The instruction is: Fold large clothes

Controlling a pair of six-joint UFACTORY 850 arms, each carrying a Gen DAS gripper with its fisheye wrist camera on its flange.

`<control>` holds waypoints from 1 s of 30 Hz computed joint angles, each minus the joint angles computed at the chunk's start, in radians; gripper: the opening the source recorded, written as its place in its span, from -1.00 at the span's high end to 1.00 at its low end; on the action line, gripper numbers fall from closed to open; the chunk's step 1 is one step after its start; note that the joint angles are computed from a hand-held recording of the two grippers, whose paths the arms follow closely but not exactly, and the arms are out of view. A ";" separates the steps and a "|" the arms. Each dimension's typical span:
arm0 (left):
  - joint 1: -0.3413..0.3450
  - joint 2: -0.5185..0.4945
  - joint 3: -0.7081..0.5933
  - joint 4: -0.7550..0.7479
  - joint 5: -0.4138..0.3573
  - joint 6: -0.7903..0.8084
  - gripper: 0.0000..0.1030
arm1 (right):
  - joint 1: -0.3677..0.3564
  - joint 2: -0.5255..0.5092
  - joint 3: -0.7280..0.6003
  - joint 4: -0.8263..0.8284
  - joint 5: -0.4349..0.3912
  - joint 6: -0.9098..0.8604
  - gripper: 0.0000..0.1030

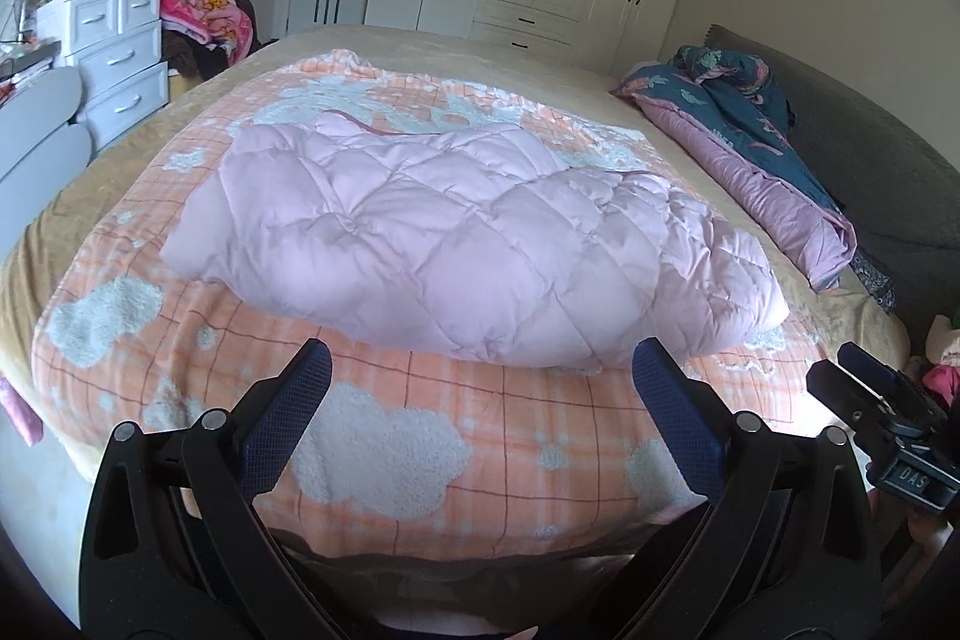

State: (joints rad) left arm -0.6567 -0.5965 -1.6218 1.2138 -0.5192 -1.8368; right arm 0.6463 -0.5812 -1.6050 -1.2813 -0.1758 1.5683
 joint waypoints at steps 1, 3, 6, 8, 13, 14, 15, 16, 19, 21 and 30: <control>0.001 -0.001 0.000 -0.002 0.002 0.000 -0.83 | 0.000 -0.001 -0.001 0.000 0.004 -0.002 -0.92; 0.000 -0.001 0.000 -0.002 -0.001 -0.002 -0.83 | 0.003 -0.002 -0.003 0.001 0.004 -0.011 -0.92; 0.001 -0.005 -0.001 -0.011 -0.002 0.004 -0.83 | 0.004 -0.003 -0.004 -0.001 0.007 -0.011 -0.92; 0.002 -0.006 -0.001 -0.016 -0.001 0.006 -0.83 | 0.004 -0.005 -0.007 0.013 0.006 -0.025 -0.92; 0.002 -0.005 -0.001 -0.021 -0.009 0.015 -0.83 | 0.003 -0.006 -0.008 0.006 0.010 -0.019 -0.92; 0.002 -0.004 0.000 -0.022 -0.010 0.017 -0.83 | 0.003 -0.007 -0.010 0.005 0.010 -0.020 -0.92; 0.002 -0.004 0.000 -0.023 -0.011 0.019 -0.83 | 0.003 -0.008 -0.011 0.004 0.010 -0.020 -0.92; 0.002 -0.004 0.000 -0.024 -0.011 0.019 -0.83 | 0.003 -0.009 -0.012 0.009 0.011 -0.026 -0.92; 0.002 -0.003 0.001 -0.023 -0.012 0.020 -0.83 | 0.003 -0.011 -0.015 0.029 0.013 -0.047 -0.92; 0.003 -0.002 0.002 -0.025 -0.012 0.022 -0.83 | 0.003 -0.010 -0.014 0.027 0.012 -0.044 -0.92; 0.001 0.003 0.006 -0.014 -0.027 0.017 -0.83 | 0.004 -0.011 -0.015 0.024 0.011 -0.042 -0.92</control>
